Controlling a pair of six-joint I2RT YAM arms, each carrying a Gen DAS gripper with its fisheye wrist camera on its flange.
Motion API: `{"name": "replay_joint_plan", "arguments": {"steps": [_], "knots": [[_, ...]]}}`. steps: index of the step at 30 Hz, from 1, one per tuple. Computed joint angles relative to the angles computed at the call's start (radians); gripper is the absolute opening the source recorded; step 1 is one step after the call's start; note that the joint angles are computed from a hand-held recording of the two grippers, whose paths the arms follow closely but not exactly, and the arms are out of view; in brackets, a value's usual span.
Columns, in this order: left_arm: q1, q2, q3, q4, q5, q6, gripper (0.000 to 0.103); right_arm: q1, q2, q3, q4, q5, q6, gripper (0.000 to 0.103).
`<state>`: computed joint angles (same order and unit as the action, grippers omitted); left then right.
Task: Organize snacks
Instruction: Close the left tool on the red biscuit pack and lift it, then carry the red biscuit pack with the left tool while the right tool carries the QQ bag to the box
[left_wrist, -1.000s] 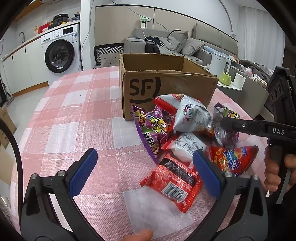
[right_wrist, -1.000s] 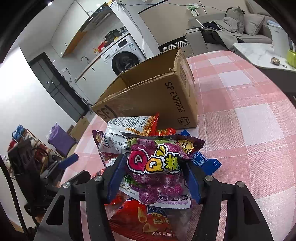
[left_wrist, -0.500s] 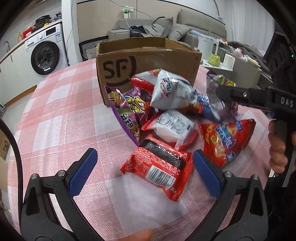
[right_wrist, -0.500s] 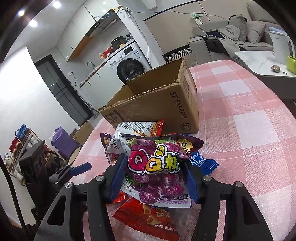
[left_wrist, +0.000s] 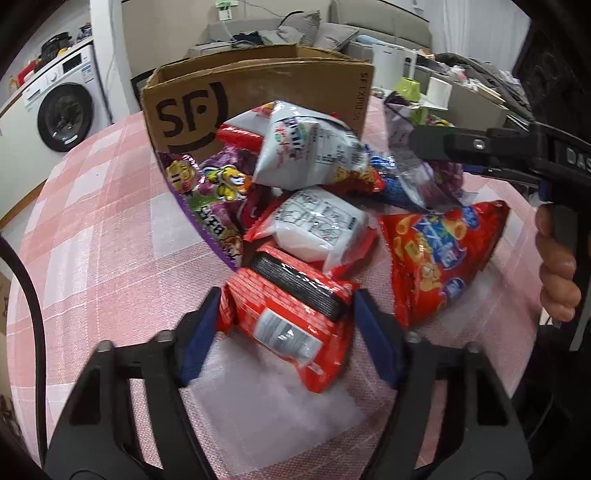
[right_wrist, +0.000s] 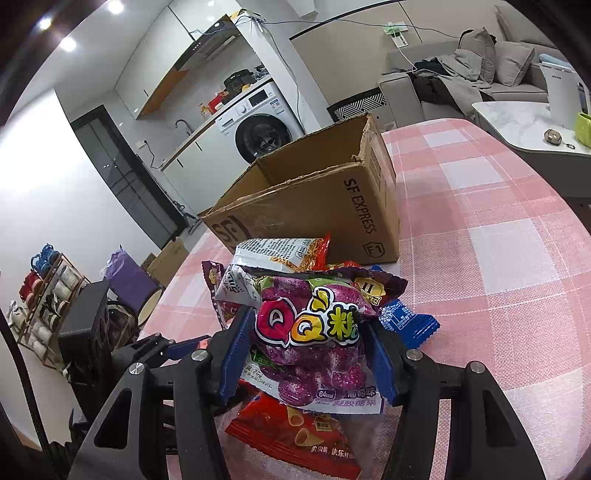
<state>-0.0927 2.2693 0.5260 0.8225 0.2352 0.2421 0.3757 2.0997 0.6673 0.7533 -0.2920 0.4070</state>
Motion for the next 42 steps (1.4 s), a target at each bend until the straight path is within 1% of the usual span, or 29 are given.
{"name": "replay_joint_plan", "arguments": {"steps": [2,3,5,11,14,15,20,24,27,29,33,36,37,40,42], "knots": [[-0.017,0.009,-0.016,0.038,-0.023,-0.008,0.052,-0.001,0.000,0.000,0.000,-0.002,0.000,0.059],[-0.017,0.012,-0.017,0.048,-0.022,-0.011,0.049,-0.001,0.001,-0.002,0.003,-0.001,0.001,0.059],[-0.011,0.012,-0.022,0.055,-0.006,-0.017,0.047,-0.002,0.002,-0.001,0.002,-0.002,0.001,0.059],[-0.004,-0.014,-0.039,0.056,0.012,-0.027,0.046,0.002,-0.001,-0.006,0.006,0.008,0.000,0.059],[0.003,-0.030,-0.064,0.083,0.022,-0.027,0.046,0.002,-0.002,-0.010,0.010,0.009,0.002,0.059],[0.042,-0.044,-0.093,0.093,0.051,0.000,0.046,0.002,-0.003,-0.011,0.013,0.009,0.002,0.059],[0.115,-0.112,-0.159,0.106,0.116,0.029,0.046,0.000,-0.015,-0.028,0.034,0.010,0.003,0.059],[0.167,-0.179,-0.204,0.112,0.158,0.028,0.046,0.002,-0.030,-0.048,0.051,0.015,-0.002,0.059],[0.200,-0.237,-0.221,0.088,0.187,0.020,0.046,0.005,-0.047,-0.063,0.056,0.021,-0.006,0.059],[0.225,-0.280,-0.219,0.053,0.207,0.015,0.046,0.006,-0.056,-0.069,0.059,0.024,-0.008,0.059],[0.252,-0.351,-0.216,0.010,0.221,-0.011,0.046,0.016,-0.082,-0.074,0.047,0.036,-0.013,0.059],[0.251,-0.394,-0.206,-0.022,0.214,-0.033,0.046,0.023,-0.106,-0.077,0.036,0.049,-0.025,0.059],[0.241,-0.398,-0.209,-0.013,0.206,-0.045,0.046,0.024,-0.109,-0.076,0.034,0.050,-0.029,0.059],[0.232,-0.429,-0.196,-0.033,0.197,-0.064,0.046,0.030,-0.132,-0.073,0.014,0.052,-0.037,0.059],[0.225,-0.446,-0.175,-0.063,0.192,-0.081,0.046,0.029,-0.142,-0.063,0.000,0.053,-0.046,0.059]]}}
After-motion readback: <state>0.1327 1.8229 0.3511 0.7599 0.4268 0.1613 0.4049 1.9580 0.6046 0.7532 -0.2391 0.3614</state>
